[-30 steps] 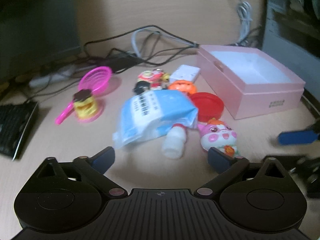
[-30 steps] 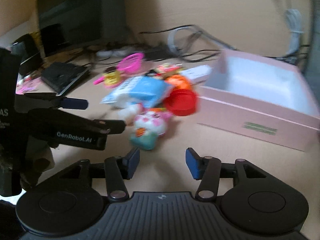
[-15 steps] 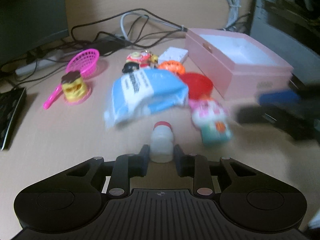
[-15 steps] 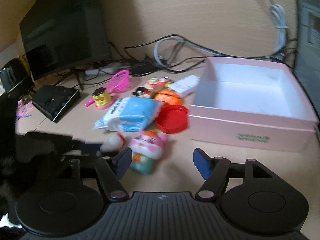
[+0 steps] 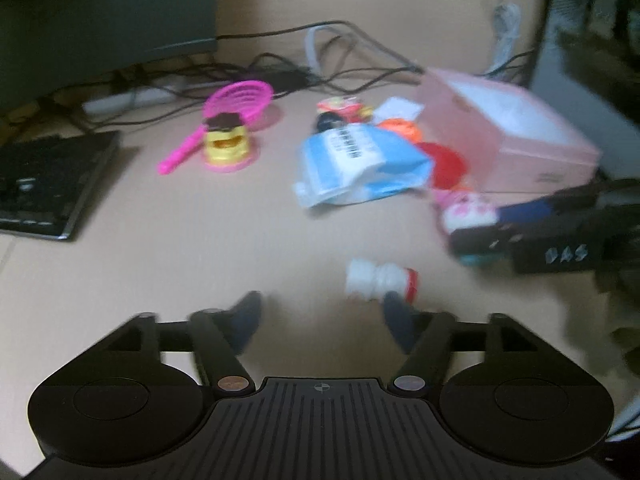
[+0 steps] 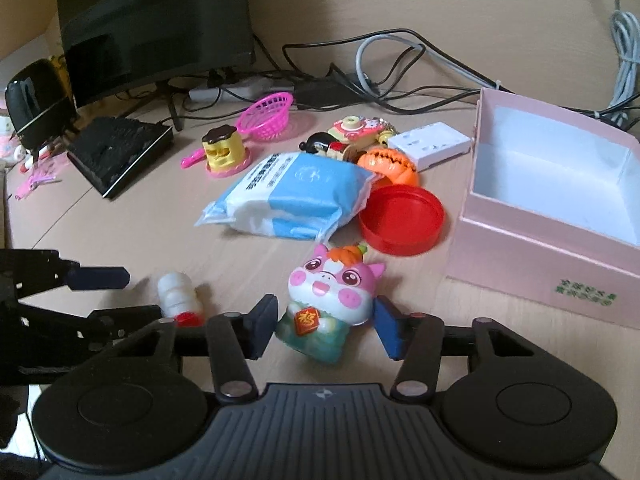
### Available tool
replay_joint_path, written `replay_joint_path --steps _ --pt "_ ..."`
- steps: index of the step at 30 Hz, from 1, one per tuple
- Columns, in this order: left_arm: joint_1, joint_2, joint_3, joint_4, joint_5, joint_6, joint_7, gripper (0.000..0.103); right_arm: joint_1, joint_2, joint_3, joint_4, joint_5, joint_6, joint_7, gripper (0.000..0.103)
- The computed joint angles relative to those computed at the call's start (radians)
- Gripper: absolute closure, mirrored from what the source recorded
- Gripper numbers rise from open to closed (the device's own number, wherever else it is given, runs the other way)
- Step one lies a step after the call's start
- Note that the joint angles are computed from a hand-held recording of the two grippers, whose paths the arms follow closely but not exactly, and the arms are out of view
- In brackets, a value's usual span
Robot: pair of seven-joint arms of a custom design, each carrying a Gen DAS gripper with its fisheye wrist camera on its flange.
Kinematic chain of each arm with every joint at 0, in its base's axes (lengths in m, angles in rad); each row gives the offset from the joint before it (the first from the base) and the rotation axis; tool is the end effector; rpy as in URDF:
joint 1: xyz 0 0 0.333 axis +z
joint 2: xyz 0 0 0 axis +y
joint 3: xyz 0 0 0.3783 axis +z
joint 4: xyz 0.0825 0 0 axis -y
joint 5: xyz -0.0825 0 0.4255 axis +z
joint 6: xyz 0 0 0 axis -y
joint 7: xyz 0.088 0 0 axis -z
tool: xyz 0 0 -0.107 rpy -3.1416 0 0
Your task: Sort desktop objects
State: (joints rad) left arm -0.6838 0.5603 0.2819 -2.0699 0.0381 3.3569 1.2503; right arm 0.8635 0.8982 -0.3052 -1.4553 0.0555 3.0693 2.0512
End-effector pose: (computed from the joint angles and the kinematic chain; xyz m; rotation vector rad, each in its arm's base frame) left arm 0.6248 -0.2908 0.2698 -1.6166 2.0203 -0.8462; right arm 0.6765 0.5079 0.2622 -1.8958 1.5067 -0.4488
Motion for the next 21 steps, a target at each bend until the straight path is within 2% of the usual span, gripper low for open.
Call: replay_joint_path --steps 1,3,7,10,12,13,16,17,18,19,20,21 --pt "0.013 0.002 -0.014 0.003 0.020 0.012 0.015 0.025 0.006 -0.013 -0.002 -0.023 -0.001 0.006 -0.002 0.051" --pt "-0.005 0.019 -0.002 0.023 0.029 0.015 0.046 0.025 0.024 -0.041 -0.014 -0.075 -0.001 0.020 -0.001 0.052" --pt "0.044 0.018 -0.069 0.055 0.051 -0.026 0.045 0.024 0.113 -0.096 -0.104 -0.194 0.008 0.033 0.033 0.052" --pt "0.002 0.020 -0.037 0.062 0.054 -0.056 0.005 0.019 0.222 -0.113 -0.226 -0.275 0.003 0.031 0.087 0.052" --pt "0.005 0.024 -0.042 0.064 0.076 -0.048 -0.012 0.021 0.257 -0.124 -0.263 -0.316 0.003 0.037 0.110 0.052" --pt "-0.010 0.031 -0.027 0.070 0.079 -0.047 -0.019 0.021 0.270 -0.133 -0.275 -0.339 0.006 0.045 0.120 0.052" --pt "-0.067 0.064 0.037 0.104 0.071 -0.072 -0.059 0.031 0.295 -0.148 -0.298 -0.379 0.018 0.056 0.131 0.052" --pt "-0.077 0.073 0.051 0.116 0.071 -0.083 -0.078 0.038 0.298 -0.152 -0.300 -0.388 0.022 0.058 0.130 0.052" --pt "-0.083 0.080 0.059 0.125 0.077 -0.093 -0.095 0.048 0.300 -0.158 -0.301 -0.397 0.026 0.061 0.128 0.052" --pt "-0.094 0.085 0.073 0.132 0.085 -0.100 -0.110 0.054 0.303 -0.162 -0.302 -0.403 0.029 0.061 0.125 0.052" --pt "-0.106 0.087 0.088 0.132 0.098 -0.099 -0.120 0.055 0.305 -0.166 -0.303 -0.409 0.030 0.061 0.121 0.052" --pt "-0.090 0.081 0.070 0.131 0.119 -0.095 -0.121 0.055 0.306 -0.172 -0.303 -0.416 0.031 0.061 0.116 0.053"
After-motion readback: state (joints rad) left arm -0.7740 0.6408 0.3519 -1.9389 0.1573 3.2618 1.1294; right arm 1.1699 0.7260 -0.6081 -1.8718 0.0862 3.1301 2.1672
